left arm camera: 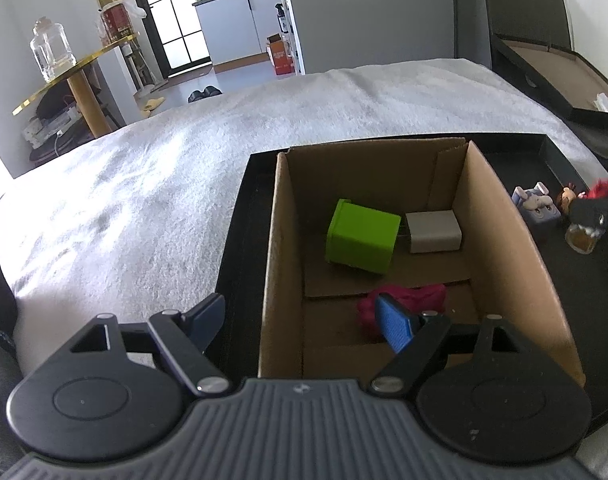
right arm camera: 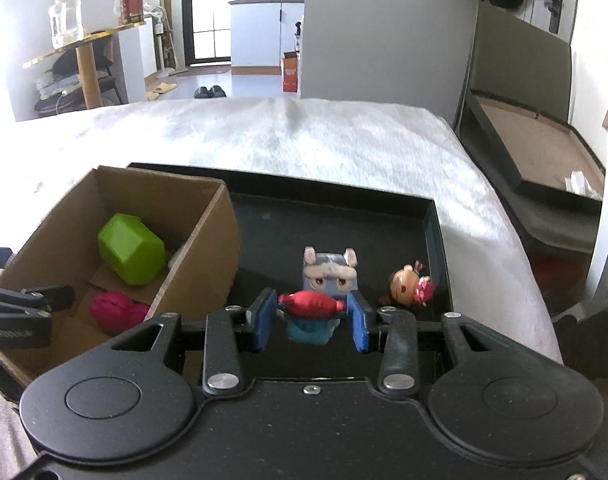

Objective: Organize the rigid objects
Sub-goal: 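Grasp the blue-and-red mug figurine with the right gripper, then carry the mug figurine into the box and open the right gripper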

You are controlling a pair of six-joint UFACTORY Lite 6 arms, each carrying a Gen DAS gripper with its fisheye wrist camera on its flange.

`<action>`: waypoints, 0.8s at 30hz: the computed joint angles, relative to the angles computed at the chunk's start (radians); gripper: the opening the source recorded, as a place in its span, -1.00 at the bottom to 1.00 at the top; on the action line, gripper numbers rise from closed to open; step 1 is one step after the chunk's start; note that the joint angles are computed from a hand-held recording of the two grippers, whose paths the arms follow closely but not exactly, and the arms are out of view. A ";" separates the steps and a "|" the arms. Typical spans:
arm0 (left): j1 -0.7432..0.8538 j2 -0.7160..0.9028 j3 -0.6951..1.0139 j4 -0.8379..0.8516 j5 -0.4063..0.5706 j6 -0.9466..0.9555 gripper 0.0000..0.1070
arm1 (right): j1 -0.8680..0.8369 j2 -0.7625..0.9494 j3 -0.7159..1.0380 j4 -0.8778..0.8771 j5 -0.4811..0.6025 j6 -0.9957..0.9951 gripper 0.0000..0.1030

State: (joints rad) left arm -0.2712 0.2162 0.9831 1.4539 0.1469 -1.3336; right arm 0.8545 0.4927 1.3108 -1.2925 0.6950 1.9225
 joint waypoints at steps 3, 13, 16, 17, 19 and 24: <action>0.004 -0.005 -0.012 0.091 -0.001 -0.080 0.51 | 0.011 0.005 0.039 0.009 0.021 -0.036 -0.26; 0.046 -0.014 -0.033 0.266 -0.039 -0.255 0.19 | 0.030 0.052 0.189 0.018 0.055 -0.134 -0.26; 0.055 -0.010 -0.033 0.254 -0.053 -0.240 0.01 | 0.038 0.083 0.254 0.027 0.058 -0.170 -0.26; 0.059 -0.009 -0.032 0.254 -0.057 -0.239 -0.03 | 0.040 0.091 0.271 0.027 0.057 -0.178 -0.26; 0.068 -0.008 -0.031 0.284 -0.069 -0.269 -0.13 | 0.045 0.115 0.312 0.031 0.056 -0.203 -0.26; 0.093 0.003 -0.020 0.191 -0.108 -0.183 -0.52 | 0.051 0.166 0.395 0.055 0.050 -0.262 -0.26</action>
State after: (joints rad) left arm -0.1779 0.2192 0.9632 1.6450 0.0388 -1.5165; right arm 0.9050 0.6589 1.7061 -1.2377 0.7447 1.6602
